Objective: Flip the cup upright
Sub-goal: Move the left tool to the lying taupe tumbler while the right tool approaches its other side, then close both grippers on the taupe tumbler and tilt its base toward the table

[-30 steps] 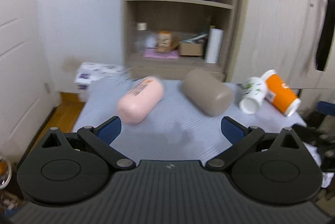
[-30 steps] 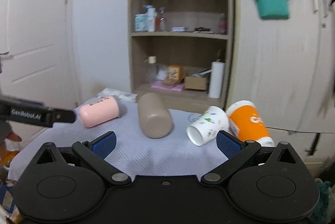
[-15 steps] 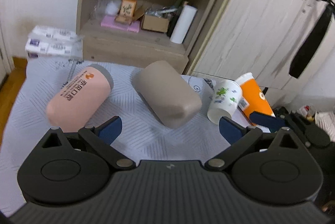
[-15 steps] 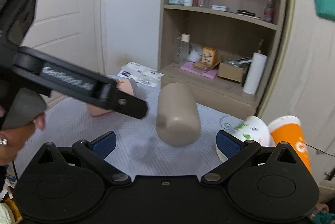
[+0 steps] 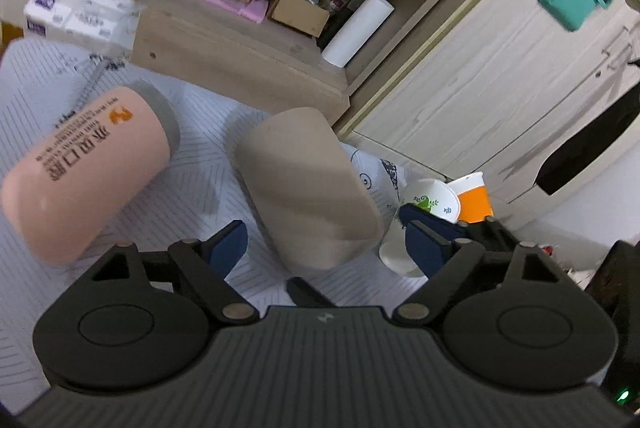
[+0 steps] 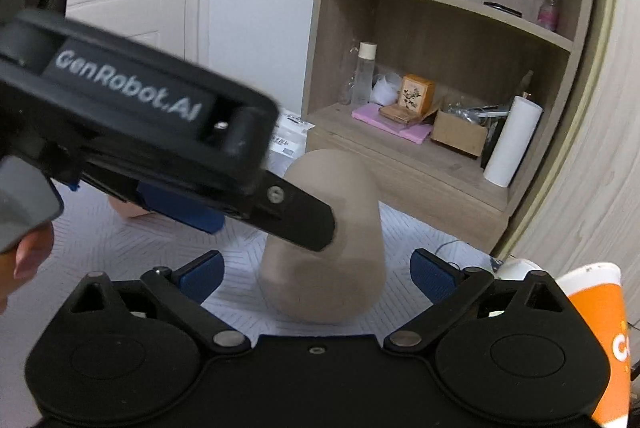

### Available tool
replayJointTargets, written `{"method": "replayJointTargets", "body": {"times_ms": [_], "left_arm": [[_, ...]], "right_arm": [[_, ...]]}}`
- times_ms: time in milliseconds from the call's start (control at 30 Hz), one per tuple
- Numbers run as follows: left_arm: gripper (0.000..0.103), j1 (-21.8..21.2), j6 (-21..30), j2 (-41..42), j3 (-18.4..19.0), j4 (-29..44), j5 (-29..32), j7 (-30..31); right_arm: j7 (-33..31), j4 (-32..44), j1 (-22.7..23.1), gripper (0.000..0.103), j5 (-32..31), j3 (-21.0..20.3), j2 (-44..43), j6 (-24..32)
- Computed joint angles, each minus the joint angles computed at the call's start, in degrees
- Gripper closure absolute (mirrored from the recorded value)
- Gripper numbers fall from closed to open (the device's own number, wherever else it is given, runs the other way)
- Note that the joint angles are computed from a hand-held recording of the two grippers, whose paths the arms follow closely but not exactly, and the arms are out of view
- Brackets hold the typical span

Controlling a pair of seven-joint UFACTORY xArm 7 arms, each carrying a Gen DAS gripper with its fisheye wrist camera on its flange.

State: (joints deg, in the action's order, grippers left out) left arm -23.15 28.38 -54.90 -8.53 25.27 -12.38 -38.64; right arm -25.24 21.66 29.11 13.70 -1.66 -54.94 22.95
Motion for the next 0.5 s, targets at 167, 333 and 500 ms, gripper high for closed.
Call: {"method": "replayJointTargets", "body": {"times_ms": [167, 333, 500], "left_arm": [[0.021, 0.1, -2.6, 1.1, 0.6, -1.0, -0.7, -0.5], [0.025, 0.2, -3.7, 1.7, 0.7, -1.4, -0.5, -0.8], [0.034, 0.0, -5.8, 2.9, 1.0, -1.8, -0.6, -1.1]], "right_arm": [[-0.7, 1.2, 0.3, 0.011, -0.3, 0.3, 3.5, -1.2], [-0.4, 1.7, -0.3, 0.013, -0.8, 1.1, 5.5, -2.5], [3.1, 1.1, -1.7, 0.021, -1.4, 3.4, 4.5, -1.7]]}}
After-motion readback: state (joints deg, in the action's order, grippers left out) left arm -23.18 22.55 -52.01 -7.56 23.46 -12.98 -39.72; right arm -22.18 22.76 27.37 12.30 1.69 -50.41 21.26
